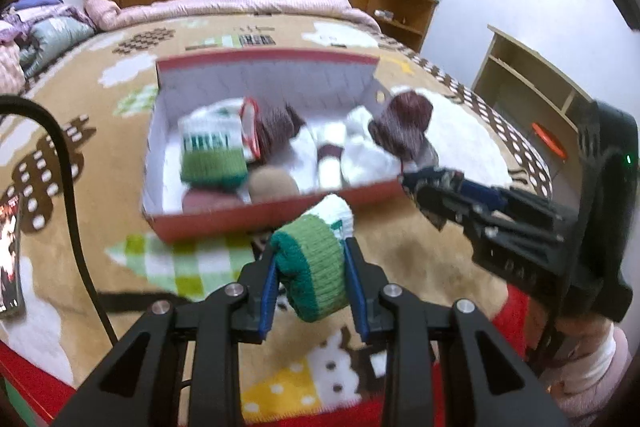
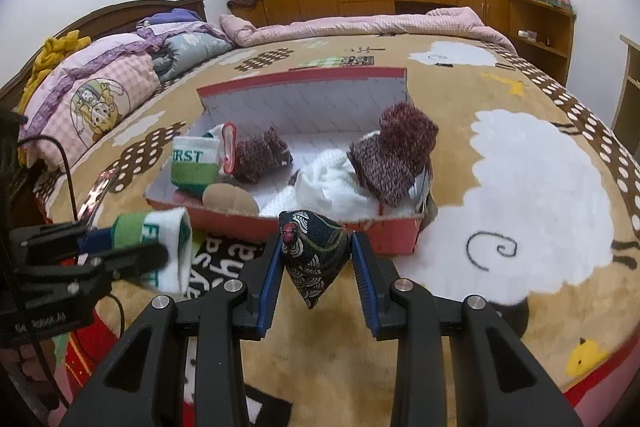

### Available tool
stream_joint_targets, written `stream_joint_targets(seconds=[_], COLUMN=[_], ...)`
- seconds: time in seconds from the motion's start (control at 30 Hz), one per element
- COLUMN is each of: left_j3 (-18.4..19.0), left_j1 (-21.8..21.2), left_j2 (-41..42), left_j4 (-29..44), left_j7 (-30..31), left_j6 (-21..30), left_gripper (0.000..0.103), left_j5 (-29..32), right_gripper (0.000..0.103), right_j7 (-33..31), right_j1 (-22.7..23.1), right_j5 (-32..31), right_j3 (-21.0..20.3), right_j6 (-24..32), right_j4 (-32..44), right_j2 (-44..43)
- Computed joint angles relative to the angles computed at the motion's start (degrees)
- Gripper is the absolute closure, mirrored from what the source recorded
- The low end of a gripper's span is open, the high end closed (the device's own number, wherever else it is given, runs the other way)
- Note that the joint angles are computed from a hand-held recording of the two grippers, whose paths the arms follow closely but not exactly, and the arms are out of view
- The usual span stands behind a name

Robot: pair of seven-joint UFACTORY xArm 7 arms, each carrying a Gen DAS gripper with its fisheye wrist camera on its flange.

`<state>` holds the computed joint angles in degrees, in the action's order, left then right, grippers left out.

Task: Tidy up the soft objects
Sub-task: 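Carry both held socks over the box and lower them inside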

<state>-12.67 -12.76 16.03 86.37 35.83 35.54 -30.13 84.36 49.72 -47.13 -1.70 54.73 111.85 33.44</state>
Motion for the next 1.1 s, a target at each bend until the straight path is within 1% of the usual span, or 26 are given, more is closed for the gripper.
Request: stream_joint_targets(seconds=[0.17,0.33,0.63,0.9,1.1], left_j3=[0.0,0.3,0.8,2.4,3.7], left_j1=[-0.8,-1.9,-3.3,-5.5,-7.1], left_j2=[2.3,5.4,10.7,15.8,19.1], left_j4=[3.8,8.0,15.2,21.5,24.9], left_j7=[-2.3,-5.8,-12.6,-19.6,-23.6], left_j6=[-1.5,-2.9,-3.0,-2.6,-3.2], left_gripper=[0.071,0.071,0.071,0.071,0.071], left_j5=[1.5,5.0,11.3,17.5,21.7], right_gripper=[0.068,0.068,0.068,0.068,0.068], right_j7=[-1.2,-2.7,-5.1,-7.2,-8.8], right_j1=[-0.1,-0.3,-0.6,-1.4,-2.0], right_j5=[-0.4,-0.2,1.5,4.1,6.1], right_j3=[-0.6,-1.3,-3.3,-4.9,-5.8], right_j6=[0.6,0.9,0.9,1.2,1.9], right_j4=[2.4,5.5,11.4,16.5,19.7], right_j2=[1.0,2.6,6.2,9.8,12.4])
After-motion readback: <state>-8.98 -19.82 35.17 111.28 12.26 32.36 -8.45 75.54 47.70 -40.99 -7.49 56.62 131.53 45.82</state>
